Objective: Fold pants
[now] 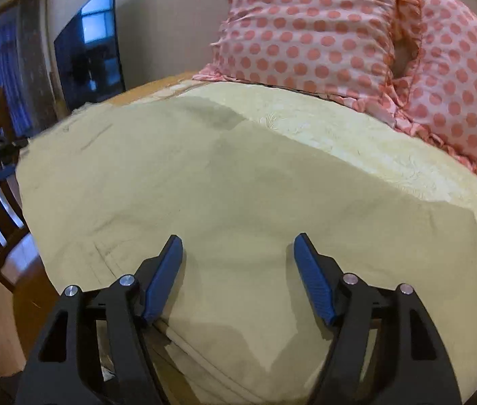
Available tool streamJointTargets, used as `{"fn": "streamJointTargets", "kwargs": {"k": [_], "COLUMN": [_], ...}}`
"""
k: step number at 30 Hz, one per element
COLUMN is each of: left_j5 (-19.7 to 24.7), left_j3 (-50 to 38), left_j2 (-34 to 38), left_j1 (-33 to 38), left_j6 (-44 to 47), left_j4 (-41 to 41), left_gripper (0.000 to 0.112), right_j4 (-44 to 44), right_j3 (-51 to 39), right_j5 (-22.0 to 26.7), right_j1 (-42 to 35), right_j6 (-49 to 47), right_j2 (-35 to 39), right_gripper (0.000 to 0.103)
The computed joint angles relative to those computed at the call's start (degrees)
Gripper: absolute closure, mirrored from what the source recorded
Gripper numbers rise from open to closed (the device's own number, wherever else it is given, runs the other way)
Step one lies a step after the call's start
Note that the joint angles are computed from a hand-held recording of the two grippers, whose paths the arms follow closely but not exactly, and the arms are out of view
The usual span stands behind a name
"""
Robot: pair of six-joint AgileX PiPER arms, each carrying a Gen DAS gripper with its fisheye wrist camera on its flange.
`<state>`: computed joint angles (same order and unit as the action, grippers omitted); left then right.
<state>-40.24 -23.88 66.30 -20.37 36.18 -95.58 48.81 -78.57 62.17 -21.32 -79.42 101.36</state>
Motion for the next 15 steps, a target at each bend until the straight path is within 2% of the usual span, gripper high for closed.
{"fn": "streamJointTargets", "kwargs": {"k": [3,8,12,15], "left_j5": [6.1,8.0,1.4,-0.5], "left_j3": [-1.6,-4.7,-5.9,-5.7], "left_j2": [1.4,5.7,8.3,8.4], "left_j1": [8.1,12.8,5.8,0.6], "left_j6": [-0.1,1.7,2.3,-0.7], "left_j4": [4.6,5.4,2.9,4.2], "left_gripper": [0.032,0.030,0.028,0.029], "right_j4": [1.6,2.8,3.1,3.6], "right_j3": [1.8,3.8,3.4,3.8], "right_j5": [-0.4,-0.2,-0.3,-0.3], "right_j1": [-0.8,-1.3,-0.5,-0.5], "right_j6": [-2.2,-3.8,-3.4,-4.0], "right_j2": [-0.8,-2.0,-1.7,-1.8], "right_gripper": [0.030,0.027,0.022,0.020]}}
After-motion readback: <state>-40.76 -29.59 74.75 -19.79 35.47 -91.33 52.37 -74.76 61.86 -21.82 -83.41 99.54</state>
